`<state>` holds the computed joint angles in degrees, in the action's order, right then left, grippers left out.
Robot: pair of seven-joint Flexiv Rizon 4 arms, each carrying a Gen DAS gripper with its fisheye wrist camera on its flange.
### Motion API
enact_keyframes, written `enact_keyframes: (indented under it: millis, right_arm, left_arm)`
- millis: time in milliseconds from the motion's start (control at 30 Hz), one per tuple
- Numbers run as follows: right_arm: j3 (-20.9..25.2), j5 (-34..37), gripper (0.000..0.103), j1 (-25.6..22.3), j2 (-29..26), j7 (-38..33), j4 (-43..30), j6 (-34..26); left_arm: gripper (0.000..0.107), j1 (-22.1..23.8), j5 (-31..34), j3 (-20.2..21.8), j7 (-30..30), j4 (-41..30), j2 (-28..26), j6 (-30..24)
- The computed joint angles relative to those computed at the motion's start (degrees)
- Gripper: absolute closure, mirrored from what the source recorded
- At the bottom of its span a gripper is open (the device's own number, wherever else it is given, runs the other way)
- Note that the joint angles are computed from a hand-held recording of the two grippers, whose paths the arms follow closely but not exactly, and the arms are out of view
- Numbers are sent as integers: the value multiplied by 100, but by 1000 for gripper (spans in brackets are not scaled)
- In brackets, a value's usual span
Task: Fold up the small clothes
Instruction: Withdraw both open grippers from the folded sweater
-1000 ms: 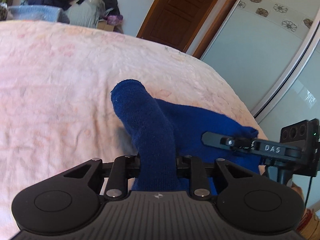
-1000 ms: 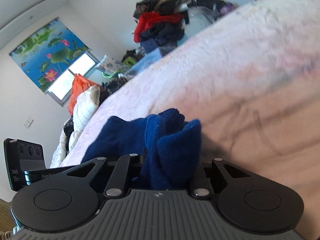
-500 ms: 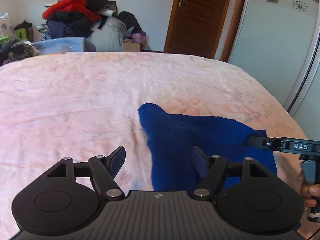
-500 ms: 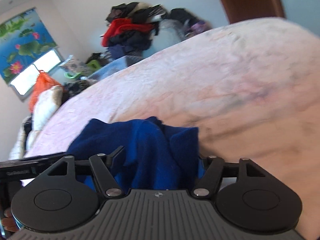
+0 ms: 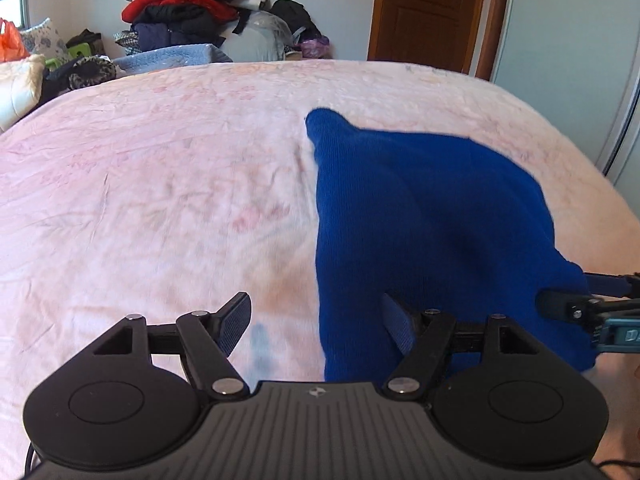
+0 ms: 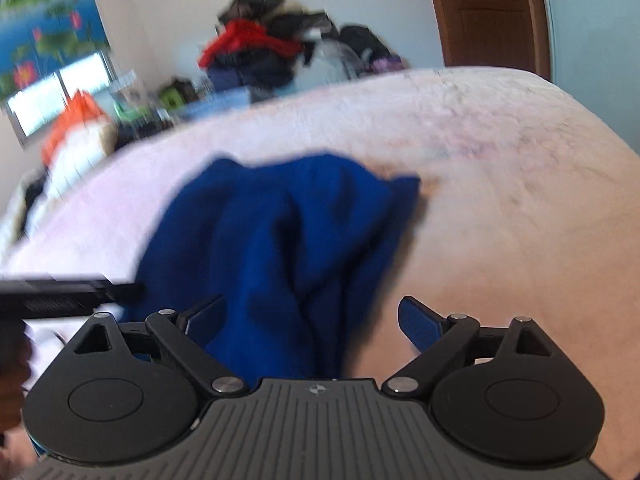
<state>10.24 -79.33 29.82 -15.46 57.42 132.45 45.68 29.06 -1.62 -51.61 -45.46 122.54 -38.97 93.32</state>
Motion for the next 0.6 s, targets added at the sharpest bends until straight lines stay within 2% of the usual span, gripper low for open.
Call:
enact_keyframes:
  millis: [33,67,200,333,500,600]
  right_arm:
    - [102,447,8,127,-82,-266,-99,-272]
    - [133,565,7,236,-96,-281,-150,-447]
    - [157,447,1,512,-125,-53,-288,-674]
    - [222,928,1,782,-292,-382,-595,-1073]
    - [169,876,1,960,-358,-51,-666,-1060]
    - [163,889,1,1029,-431,201,-719,-1046]
  left_arm:
    - [36,12,12,15,-21,66,51,41]
    - [36,51,26,1,-43,128,94,65]
    - [36,90,53,54,-159,281,278,77]
    - [35,240,77,9,-257,459,381,110]
    - [29,434,252,-6,-415,680,436,376]
    - [29,584,470,-34,-512,783,412,507]
